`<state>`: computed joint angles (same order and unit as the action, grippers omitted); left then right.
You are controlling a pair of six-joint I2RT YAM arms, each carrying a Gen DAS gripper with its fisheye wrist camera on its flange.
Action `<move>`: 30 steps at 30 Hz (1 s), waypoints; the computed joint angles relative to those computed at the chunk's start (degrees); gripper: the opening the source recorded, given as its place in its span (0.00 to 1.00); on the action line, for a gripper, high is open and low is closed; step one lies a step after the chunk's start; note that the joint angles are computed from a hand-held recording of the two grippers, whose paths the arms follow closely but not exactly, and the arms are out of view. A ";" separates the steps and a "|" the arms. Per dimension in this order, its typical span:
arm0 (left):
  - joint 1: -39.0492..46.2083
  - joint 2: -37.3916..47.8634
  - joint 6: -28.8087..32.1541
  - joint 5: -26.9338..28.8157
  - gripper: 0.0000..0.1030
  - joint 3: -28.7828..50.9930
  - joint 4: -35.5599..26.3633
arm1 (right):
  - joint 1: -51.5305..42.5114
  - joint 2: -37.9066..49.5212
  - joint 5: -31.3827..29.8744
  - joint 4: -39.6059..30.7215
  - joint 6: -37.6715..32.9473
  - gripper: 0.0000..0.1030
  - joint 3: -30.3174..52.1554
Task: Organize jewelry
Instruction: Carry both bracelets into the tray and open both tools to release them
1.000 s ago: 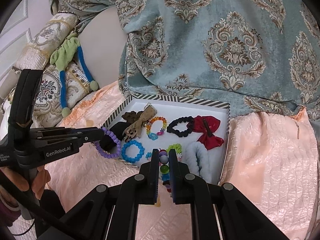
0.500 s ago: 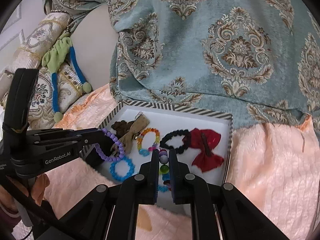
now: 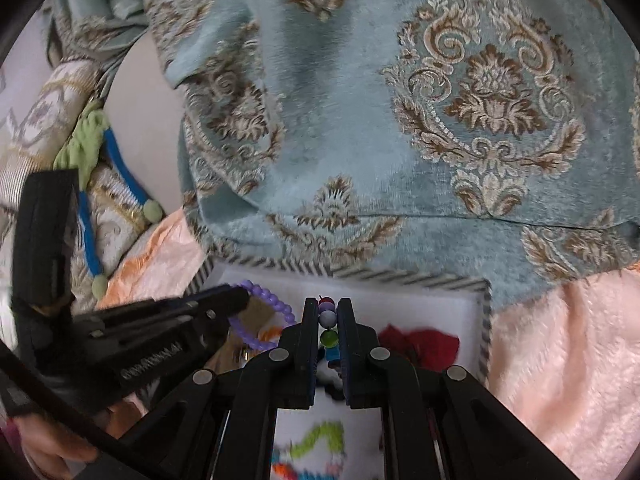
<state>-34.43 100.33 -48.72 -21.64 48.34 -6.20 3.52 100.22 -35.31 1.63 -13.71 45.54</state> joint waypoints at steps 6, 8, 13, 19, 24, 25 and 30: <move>4.96 5.17 1.17 1.32 0.08 0.85 1.48 | 1.17 11.10 -0.15 2.04 7.42 0.08 8.89; 5.42 6.09 1.76 1.04 0.08 0.45 2.02 | 1.51 14.12 2.87 1.29 7.28 0.08 11.03; 5.78 7.54 1.46 2.02 0.10 -0.70 4.39 | 0.86 17.97 9.02 0.56 7.08 0.08 13.02; 5.21 6.83 0.61 2.22 0.46 -3.14 6.69 | -0.78 15.70 8.57 0.54 6.29 0.11 10.64; 2.50 2.98 -2.04 -1.14 0.50 -6.96 5.51 | -2.22 11.26 7.61 2.48 4.04 0.27 4.72; 1.72 2.22 -2.72 -2.10 0.50 -7.66 5.09 | -2.42 9.90 7.62 3.66 3.67 0.30 2.73; -2.55 -1.75 -7.07 -5.98 0.50 -10.39 1.38 | -3.12 4.26 7.86 6.66 1.59 0.33 -4.59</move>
